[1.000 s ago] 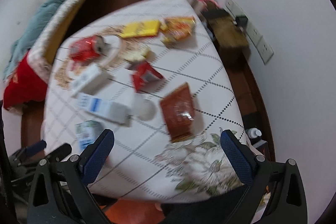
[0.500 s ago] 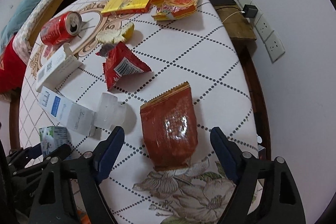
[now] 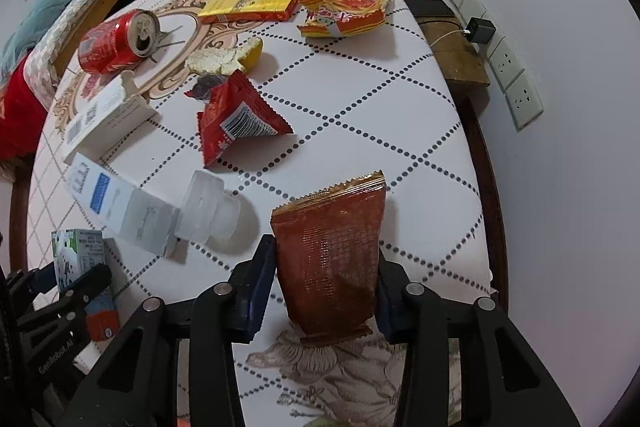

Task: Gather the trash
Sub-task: 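Carry the milk carton and brown wrapper with both tools over the white bin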

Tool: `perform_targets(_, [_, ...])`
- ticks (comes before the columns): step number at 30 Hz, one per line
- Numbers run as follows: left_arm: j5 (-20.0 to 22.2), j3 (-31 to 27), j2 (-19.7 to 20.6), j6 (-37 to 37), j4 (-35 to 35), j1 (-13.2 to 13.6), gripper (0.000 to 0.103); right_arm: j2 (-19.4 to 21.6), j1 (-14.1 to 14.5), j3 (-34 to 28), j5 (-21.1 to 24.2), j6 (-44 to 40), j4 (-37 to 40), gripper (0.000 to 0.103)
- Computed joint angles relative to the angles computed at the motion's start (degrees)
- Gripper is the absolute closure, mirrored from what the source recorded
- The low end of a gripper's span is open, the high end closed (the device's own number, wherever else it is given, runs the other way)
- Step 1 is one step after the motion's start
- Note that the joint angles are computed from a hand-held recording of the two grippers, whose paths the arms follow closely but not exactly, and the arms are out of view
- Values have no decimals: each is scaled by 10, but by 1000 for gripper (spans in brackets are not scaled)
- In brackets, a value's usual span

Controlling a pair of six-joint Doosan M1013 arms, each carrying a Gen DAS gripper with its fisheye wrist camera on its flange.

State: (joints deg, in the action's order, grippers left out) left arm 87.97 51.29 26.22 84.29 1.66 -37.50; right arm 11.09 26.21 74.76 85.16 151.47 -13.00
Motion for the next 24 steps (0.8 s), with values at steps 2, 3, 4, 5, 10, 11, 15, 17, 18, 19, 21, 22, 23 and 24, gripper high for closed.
perform_targets(2, [-13,11,-12,4,1,3,53,-5,5,1,-6,8,-1,59])
perform_targets(3, [-20,13,-18,6,2,4,53,-8,9,0,-9,13,-1,60])
perform_targets(4, [-26,15,-24,7,3,5,53,-11,13,1,-12,16,-2,60])
perform_targets(5, [-35,20,-29,10,3,8,53,-13,17,0,-13,20,-3,60])
perform_targets(10, [-82,26,-50,20,11,18,53,-14,46,-20,-25,38,-8,60])
perform_targets(11, [-90,23,-49,24,7,27,53,-12,52,-29,-26,40,-11,60])
perform_targets(15, [-112,8,-49,31,-12,60,53,3,71,-69,-35,41,-23,60])
perform_targets(17, [-121,1,-55,32,-12,79,53,19,79,-102,-39,30,-29,60])
perform_targets(18, [-126,3,-58,32,-10,83,53,27,82,-118,-41,25,-30,60])
perform_targets(19, [-128,-2,-59,32,-6,93,53,39,85,-140,-43,13,-29,60])
perform_targets(21, [-133,-11,-61,30,0,114,53,66,91,-187,-48,-12,-23,60])
perform_targets(22, [-135,-14,-61,29,4,122,53,78,93,-209,-48,-24,-18,60])
perform_targets(23, [-137,-19,-62,28,10,134,53,93,95,-233,-46,-39,-13,60])
perform_targets(24, [-139,-19,-62,26,14,140,53,115,98,-271,-43,-59,-4,60])
